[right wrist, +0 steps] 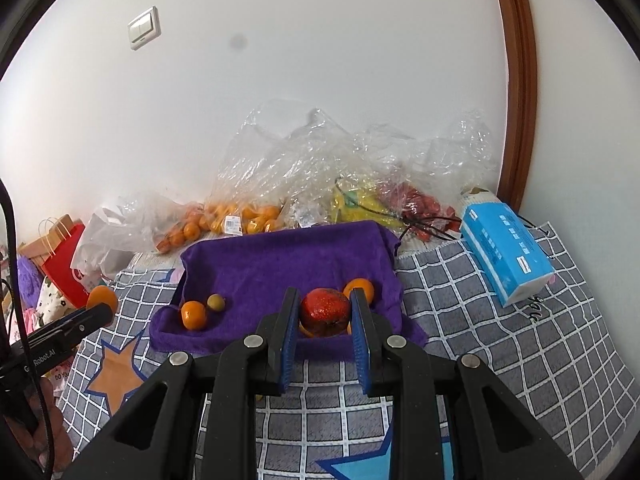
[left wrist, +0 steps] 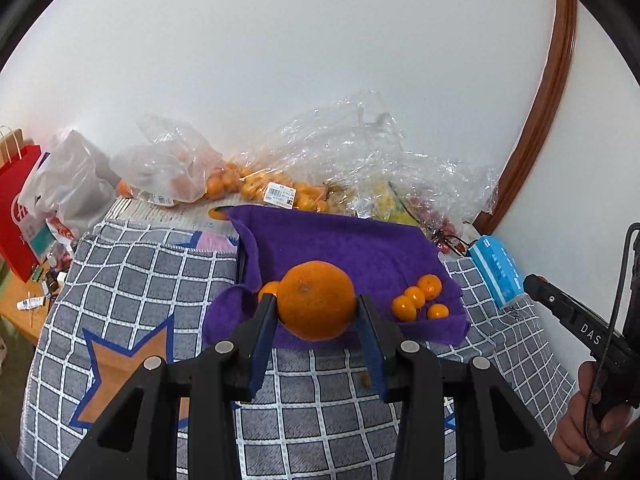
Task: Organize fruits
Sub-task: 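Carry the red fruit and the large orange over the purple towel with both tools, then lower both held fruits down onto the purple towel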
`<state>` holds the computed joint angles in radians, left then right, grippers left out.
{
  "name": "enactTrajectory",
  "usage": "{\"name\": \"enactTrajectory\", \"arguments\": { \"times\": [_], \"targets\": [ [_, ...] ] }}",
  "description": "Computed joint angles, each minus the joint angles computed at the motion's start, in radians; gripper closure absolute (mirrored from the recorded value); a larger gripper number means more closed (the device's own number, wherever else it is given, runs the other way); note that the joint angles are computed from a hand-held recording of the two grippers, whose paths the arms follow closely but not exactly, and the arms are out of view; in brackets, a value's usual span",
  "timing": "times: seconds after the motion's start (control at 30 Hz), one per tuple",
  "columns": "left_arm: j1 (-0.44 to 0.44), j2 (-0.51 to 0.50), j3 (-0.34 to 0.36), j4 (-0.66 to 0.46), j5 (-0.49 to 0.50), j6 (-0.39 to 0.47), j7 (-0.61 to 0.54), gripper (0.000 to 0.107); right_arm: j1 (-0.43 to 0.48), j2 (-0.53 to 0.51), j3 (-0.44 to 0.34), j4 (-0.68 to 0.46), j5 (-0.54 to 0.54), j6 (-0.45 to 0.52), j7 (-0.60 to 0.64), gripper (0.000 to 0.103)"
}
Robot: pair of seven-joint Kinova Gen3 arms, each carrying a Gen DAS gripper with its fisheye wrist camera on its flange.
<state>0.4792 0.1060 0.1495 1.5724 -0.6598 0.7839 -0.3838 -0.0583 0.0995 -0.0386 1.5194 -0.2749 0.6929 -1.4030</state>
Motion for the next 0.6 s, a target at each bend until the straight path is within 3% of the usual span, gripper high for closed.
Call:
{"name": "enactTrajectory", "arguments": {
  "times": [0.6],
  "targets": [
    [-0.011, 0.041, -0.029, -0.059, 0.044, -0.013, -0.07, 0.069, 0.01, 0.063, -0.008, -0.07, 0.003, 0.014, -0.003, 0.078]
  ]
}}
